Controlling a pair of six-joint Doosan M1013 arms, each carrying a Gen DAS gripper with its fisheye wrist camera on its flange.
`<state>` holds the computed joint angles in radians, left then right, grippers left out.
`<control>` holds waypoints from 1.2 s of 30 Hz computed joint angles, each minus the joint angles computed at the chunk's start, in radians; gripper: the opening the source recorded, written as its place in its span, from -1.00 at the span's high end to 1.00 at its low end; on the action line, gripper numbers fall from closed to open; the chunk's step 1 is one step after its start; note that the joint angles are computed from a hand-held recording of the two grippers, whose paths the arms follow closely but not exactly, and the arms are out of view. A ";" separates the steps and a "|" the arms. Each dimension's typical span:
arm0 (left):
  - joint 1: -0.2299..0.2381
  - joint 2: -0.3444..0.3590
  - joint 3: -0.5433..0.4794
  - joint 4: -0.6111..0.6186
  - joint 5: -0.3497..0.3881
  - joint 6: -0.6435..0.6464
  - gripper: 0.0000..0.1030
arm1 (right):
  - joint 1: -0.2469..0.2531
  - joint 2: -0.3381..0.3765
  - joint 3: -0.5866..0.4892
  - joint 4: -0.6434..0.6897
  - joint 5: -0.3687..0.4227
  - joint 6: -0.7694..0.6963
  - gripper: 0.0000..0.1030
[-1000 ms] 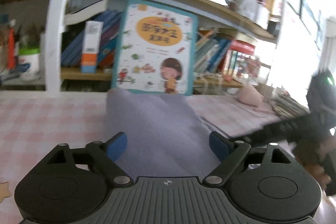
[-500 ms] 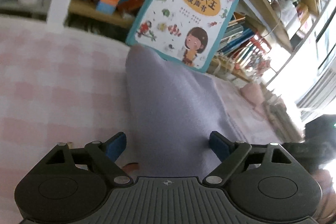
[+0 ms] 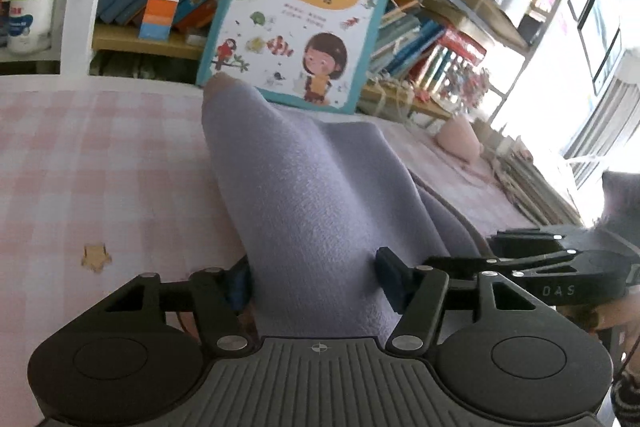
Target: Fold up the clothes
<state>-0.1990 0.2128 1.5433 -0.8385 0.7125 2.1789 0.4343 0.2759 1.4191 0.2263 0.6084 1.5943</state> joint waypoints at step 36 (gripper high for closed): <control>0.003 -0.056 0.070 -0.076 -0.037 0.061 -0.14 | -0.030 -0.060 0.125 0.396 -0.141 -0.243 0.38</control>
